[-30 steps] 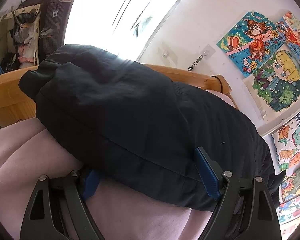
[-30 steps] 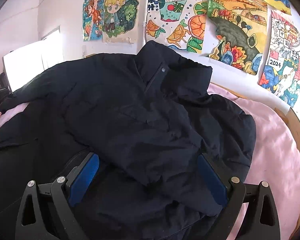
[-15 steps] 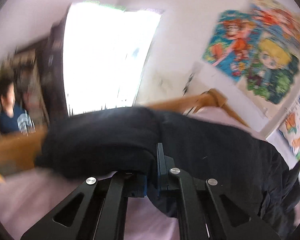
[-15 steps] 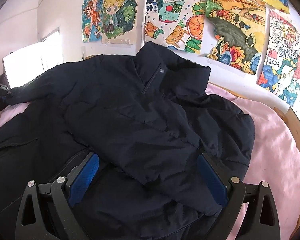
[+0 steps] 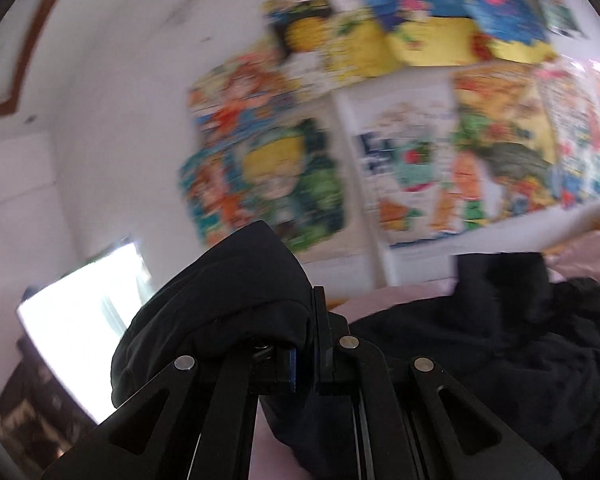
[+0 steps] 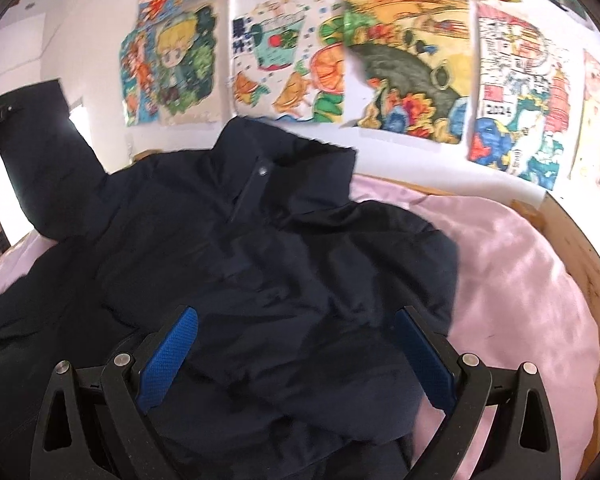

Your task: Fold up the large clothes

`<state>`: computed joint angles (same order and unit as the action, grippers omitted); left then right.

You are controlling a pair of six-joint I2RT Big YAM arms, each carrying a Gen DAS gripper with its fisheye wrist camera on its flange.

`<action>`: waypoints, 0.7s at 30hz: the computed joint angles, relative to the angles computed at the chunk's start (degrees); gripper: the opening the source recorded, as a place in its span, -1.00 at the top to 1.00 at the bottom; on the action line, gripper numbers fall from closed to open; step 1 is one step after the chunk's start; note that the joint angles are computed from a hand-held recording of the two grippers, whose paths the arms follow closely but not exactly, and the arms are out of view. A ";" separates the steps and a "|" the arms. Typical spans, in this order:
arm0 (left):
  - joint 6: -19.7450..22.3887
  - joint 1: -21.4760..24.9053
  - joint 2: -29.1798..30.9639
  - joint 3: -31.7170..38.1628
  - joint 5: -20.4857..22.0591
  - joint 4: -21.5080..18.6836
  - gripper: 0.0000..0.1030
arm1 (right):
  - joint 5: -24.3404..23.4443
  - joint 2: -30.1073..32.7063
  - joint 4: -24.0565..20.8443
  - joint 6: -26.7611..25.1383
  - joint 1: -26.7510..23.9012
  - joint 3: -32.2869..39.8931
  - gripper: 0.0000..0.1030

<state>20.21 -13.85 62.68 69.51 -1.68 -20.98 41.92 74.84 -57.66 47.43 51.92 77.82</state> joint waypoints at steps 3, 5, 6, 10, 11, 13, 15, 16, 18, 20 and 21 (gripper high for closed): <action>3.95 -5.60 1.92 -0.17 -2.48 1.22 0.93 | 0.81 -1.17 -0.27 0.74 -0.25 -0.76 -0.93; 6.86 -9.72 2.91 -0.86 -4.27 1.60 0.93 | 1.66 -2.07 -0.93 1.54 -0.43 -1.43 -0.93; 9.10 -10.87 3.19 -1.06 -4.19 0.97 0.93 | 1.88 -2.59 -1.04 1.95 -0.54 -1.89 -0.93; 14.11 -16.40 4.87 -3.05 -4.80 0.79 0.93 | 2.43 -4.85 -1.68 3.90 -1.61 -4.04 -0.93; 15.25 -17.38 5.25 -3.53 -4.86 0.78 0.93 | 2.49 -5.29 -1.92 4.38 -1.94 -4.43 -0.93; 17.32 -19.36 5.85 -4.56 -4.97 0.12 0.93 | 2.42 -6.38 -2.36 5.54 -2.76 -5.45 -0.93; 20.04 -20.94 6.73 -5.74 -4.99 -0.60 0.93 | 1.98 -7.84 -2.74 7.19 -3.84 -6.88 -0.93; 21.71 -21.53 6.97 -6.54 -4.84 -0.61 0.93 | 1.53 -8.57 -2.90 8.08 -4.48 -7.62 -0.93; 25.70 -22.70 7.71 -8.13 -5.15 -1.10 0.93 | 1.09 -9.78 -3.28 9.52 -5.07 -8.89 -0.93; 28.25 -23.21 9.08 -8.58 -5.01 -3.45 0.90 | 0.55 -10.89 -3.82 11.01 -5.62 -10.21 -0.93; 28.98 -23.27 9.76 -8.76 -4.86 -4.72 0.87 | 0.22 -11.28 -4.05 11.57 -5.85 -10.77 -0.93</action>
<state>49.19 -37.12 72.44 60.75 -6.54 -25.70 42.14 63.56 -61.71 59.00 46.07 67.05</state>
